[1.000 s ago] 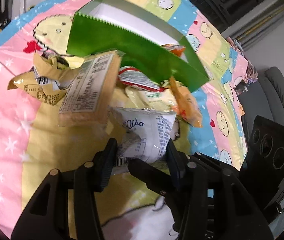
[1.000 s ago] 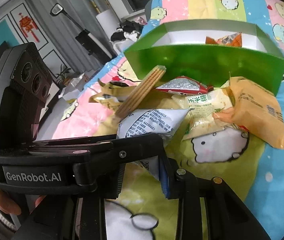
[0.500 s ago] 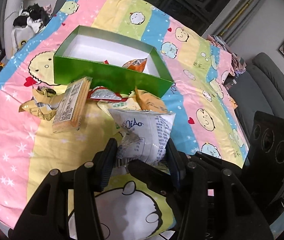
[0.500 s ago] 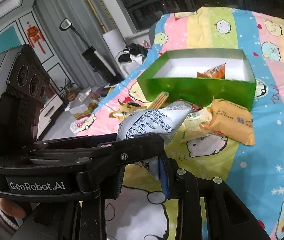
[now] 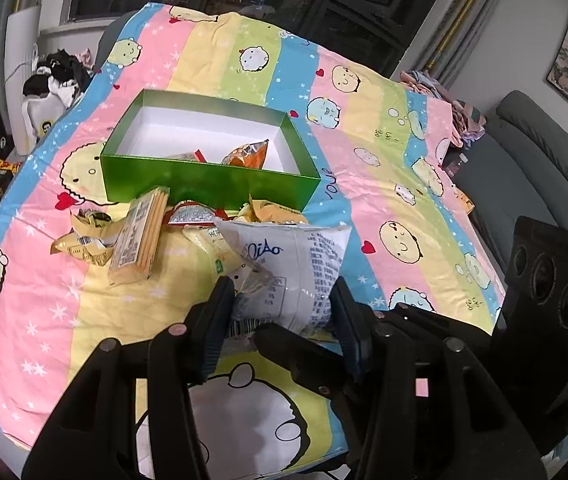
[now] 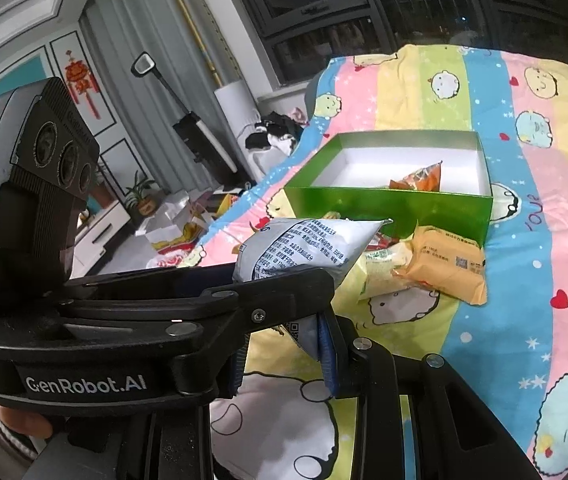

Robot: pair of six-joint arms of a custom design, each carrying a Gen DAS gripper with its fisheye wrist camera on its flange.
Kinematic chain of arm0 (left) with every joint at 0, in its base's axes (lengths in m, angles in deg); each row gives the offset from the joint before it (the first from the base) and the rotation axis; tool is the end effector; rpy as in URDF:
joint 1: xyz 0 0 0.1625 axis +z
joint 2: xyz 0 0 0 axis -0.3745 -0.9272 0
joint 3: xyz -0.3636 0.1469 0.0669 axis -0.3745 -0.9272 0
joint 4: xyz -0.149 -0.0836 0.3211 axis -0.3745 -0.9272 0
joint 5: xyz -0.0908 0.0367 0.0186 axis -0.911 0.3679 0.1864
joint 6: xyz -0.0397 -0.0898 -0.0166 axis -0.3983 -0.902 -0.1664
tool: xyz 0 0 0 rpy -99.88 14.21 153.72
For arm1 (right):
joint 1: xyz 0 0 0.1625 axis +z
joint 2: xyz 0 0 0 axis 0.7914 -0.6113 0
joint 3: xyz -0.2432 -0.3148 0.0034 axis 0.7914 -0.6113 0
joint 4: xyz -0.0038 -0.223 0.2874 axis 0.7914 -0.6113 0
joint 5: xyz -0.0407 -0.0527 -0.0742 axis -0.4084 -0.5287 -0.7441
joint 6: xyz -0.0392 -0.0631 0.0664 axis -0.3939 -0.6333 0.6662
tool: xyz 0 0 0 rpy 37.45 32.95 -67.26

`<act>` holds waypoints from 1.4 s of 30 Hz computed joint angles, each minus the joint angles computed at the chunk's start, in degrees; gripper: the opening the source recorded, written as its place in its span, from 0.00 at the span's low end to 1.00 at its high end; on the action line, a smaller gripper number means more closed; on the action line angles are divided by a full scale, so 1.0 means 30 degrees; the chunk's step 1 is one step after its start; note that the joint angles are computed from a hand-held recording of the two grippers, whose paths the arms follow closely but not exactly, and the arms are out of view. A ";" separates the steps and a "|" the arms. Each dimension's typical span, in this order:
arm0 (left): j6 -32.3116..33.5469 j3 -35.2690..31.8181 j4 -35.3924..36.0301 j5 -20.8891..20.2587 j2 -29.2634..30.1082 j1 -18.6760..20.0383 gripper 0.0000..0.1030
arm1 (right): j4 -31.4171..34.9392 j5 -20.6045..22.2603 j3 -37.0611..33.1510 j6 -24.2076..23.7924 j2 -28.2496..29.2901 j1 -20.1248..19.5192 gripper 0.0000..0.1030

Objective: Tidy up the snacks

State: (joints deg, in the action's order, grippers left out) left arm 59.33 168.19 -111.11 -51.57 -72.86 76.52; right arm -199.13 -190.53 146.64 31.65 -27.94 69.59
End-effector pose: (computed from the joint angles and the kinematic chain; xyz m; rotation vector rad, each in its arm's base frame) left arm -0.1368 -0.5038 0.3871 0.5467 2.6611 -0.8408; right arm 0.4359 -0.4964 0.0290 0.9528 -2.6997 0.8830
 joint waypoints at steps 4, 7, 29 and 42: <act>0.0079 0.0034 -0.0091 0.0173 0.0039 -0.0199 0.47 | -0.0398 0.0152 0.0241 -0.0107 -0.0128 -0.0070 0.31; 0.0099 0.0127 -0.0163 0.0298 0.0029 -0.0328 0.47 | -0.0604 0.0249 0.0366 -0.0183 -0.0205 -0.0110 0.31; 0.0803 0.0041 -0.0573 0.1130 0.0567 -0.0751 0.47 | -0.1388 0.0637 0.0835 -0.0242 -0.0437 -0.0342 0.31; 0.1210 -0.0332 -0.0654 0.1076 0.0946 -0.0620 0.47 | -0.1304 0.0616 0.0614 -0.0335 -0.0422 -0.0453 0.31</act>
